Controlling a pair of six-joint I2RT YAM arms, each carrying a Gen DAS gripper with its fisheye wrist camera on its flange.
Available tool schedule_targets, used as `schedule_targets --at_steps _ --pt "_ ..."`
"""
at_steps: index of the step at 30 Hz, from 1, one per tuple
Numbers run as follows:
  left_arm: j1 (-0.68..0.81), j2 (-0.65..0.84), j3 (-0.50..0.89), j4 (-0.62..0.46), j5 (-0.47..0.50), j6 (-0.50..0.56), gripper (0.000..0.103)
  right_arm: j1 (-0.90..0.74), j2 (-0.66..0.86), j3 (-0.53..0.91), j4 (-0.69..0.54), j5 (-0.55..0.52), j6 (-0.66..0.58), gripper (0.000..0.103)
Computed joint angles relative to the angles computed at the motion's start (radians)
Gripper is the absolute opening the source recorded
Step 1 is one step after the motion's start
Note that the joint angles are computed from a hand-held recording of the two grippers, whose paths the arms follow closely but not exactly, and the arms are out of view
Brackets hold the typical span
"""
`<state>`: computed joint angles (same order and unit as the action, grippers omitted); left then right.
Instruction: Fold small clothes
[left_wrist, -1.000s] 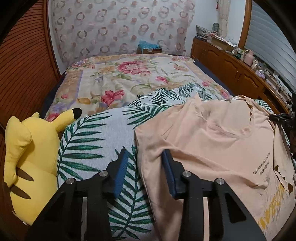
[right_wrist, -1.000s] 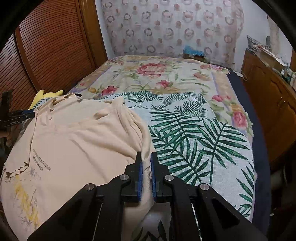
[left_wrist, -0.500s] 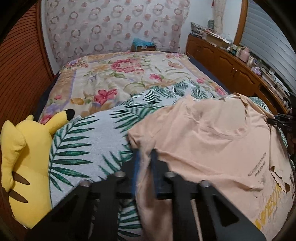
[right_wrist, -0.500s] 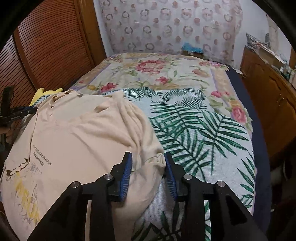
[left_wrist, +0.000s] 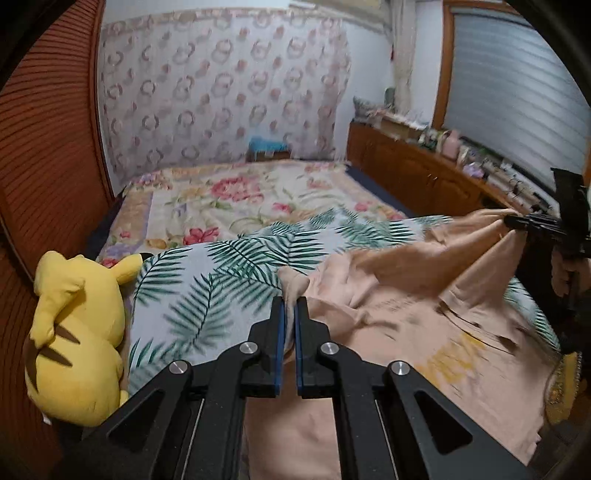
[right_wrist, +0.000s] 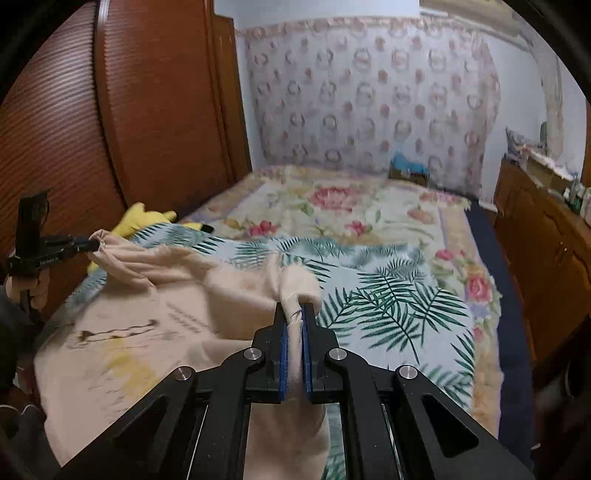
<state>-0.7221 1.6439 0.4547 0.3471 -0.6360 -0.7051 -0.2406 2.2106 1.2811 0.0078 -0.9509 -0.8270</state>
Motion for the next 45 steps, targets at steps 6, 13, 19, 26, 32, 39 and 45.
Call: schedule_targets --at_steps 6,13,19,26,32,39,45 --pt "-0.317 -0.154 -0.056 -0.284 -0.224 -0.345 0.005 -0.194 -0.083 -0.161 -0.162 -0.111 -0.302 0.006" --pt "-0.588 -0.075 0.04 -0.66 -0.314 -0.801 0.005 -0.416 -0.048 -0.121 -0.599 -0.107 -0.753 0.006" --pt "-0.618 0.059 0.054 -0.625 -0.24 -0.896 0.006 -0.458 0.005 -0.139 -0.533 0.005 -0.756 0.006" --pt "-0.562 0.063 0.007 -0.537 -0.237 -0.819 0.051 -0.402 -0.028 -0.148 -0.413 0.033 -0.565 0.044" --pt "-0.364 0.075 -0.059 -0.292 -0.17 -0.555 0.077 -0.29 -0.033 -0.204 -0.147 0.081 -0.369 0.064" --pt "-0.126 0.158 -0.086 -0.055 -0.017 -0.308 0.077 -0.17 0.054 -0.136 -0.092 0.183 -0.272 0.064" --pt "-0.067 0.244 -0.06 -0.003 0.056 -0.254 0.077 -0.144 0.093 -0.064 -0.149 0.212 -0.269 0.064"
